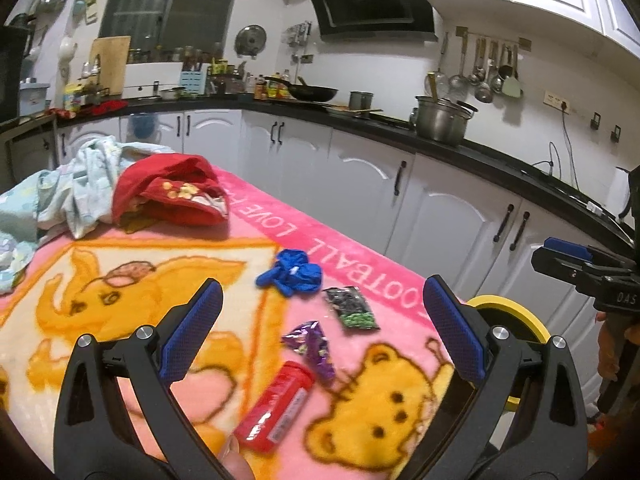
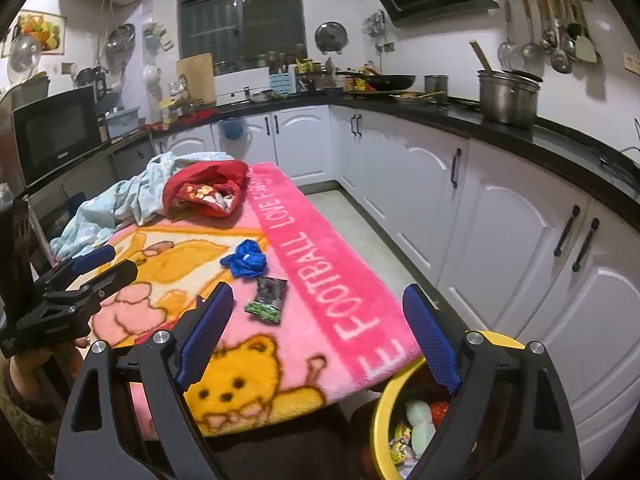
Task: Collect trash
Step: 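Move both tools back over the remaining trash on the blanket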
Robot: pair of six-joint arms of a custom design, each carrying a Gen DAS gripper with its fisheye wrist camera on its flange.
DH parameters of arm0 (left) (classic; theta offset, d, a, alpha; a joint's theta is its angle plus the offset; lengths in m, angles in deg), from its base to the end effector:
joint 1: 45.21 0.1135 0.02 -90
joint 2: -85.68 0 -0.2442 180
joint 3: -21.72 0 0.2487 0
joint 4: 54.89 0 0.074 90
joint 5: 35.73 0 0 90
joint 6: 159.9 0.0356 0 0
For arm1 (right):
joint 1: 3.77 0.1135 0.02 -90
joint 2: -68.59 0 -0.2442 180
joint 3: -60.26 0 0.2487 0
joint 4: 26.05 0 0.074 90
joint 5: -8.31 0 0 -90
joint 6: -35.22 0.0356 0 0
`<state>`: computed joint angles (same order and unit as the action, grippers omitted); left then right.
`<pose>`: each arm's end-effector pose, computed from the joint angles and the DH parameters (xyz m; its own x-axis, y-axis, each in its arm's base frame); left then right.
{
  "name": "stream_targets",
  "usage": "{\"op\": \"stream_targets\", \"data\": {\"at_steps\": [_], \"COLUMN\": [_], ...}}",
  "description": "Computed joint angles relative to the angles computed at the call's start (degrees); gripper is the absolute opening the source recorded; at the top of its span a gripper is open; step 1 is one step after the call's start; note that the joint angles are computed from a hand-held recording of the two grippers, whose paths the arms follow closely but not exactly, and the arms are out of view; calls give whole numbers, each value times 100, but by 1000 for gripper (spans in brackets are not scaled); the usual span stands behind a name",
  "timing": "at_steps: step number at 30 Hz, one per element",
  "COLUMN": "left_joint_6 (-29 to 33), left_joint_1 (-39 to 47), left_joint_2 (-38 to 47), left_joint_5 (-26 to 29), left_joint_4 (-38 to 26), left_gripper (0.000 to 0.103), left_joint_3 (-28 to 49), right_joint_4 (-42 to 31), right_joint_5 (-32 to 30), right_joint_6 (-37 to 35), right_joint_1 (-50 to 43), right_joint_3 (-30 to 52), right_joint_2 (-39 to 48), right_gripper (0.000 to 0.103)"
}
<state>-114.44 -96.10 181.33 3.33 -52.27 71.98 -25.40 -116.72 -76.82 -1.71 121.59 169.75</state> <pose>0.2041 -0.2072 0.1140 -0.3961 -0.2135 -0.8931 -0.2082 0.9681 -0.1391 0.3373 0.0326 0.1286 -0.4073 -0.3221 -0.8546 -0.6764 0.7352 0.0452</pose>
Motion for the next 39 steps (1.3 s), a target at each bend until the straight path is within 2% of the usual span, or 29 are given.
{"op": "stream_targets", "data": {"at_steps": [9, 16, 23, 30, 34, 39], "left_joint_6": [-122, -197, -192, -123, -17, 183], "left_joint_1": [185, 370, 559, 802, 940, 1035], "left_joint_2": [-331, -336, -45, 444, 777, 1238], "left_joint_5": [171, 514, 925, 1528, 1895, 2305], "left_joint_4": [-278, -43, 336, 983, 1215, 1279], "left_gripper": [92, 92, 92, 92, 87, 80], "left_joint_3": [-417, -819, -921, -999, -913, -635], "right_joint_4": [-11, -61, -107, -374, -564, -1029], "right_joint_5": [291, 587, 888, 1151, 1311, 1435], "right_joint_6": [122, 271, 340, 301, 278, 260], "right_joint_1": [545, 917, 1236, 1466, 1604, 1738], "right_joint_3": [200, 641, 1176, 1914, 2364, 3042], "right_joint_2": [227, 727, 1328, 2067, 2517, 3102], "right_gripper": [84, 84, 84, 84, 83, 78]}}
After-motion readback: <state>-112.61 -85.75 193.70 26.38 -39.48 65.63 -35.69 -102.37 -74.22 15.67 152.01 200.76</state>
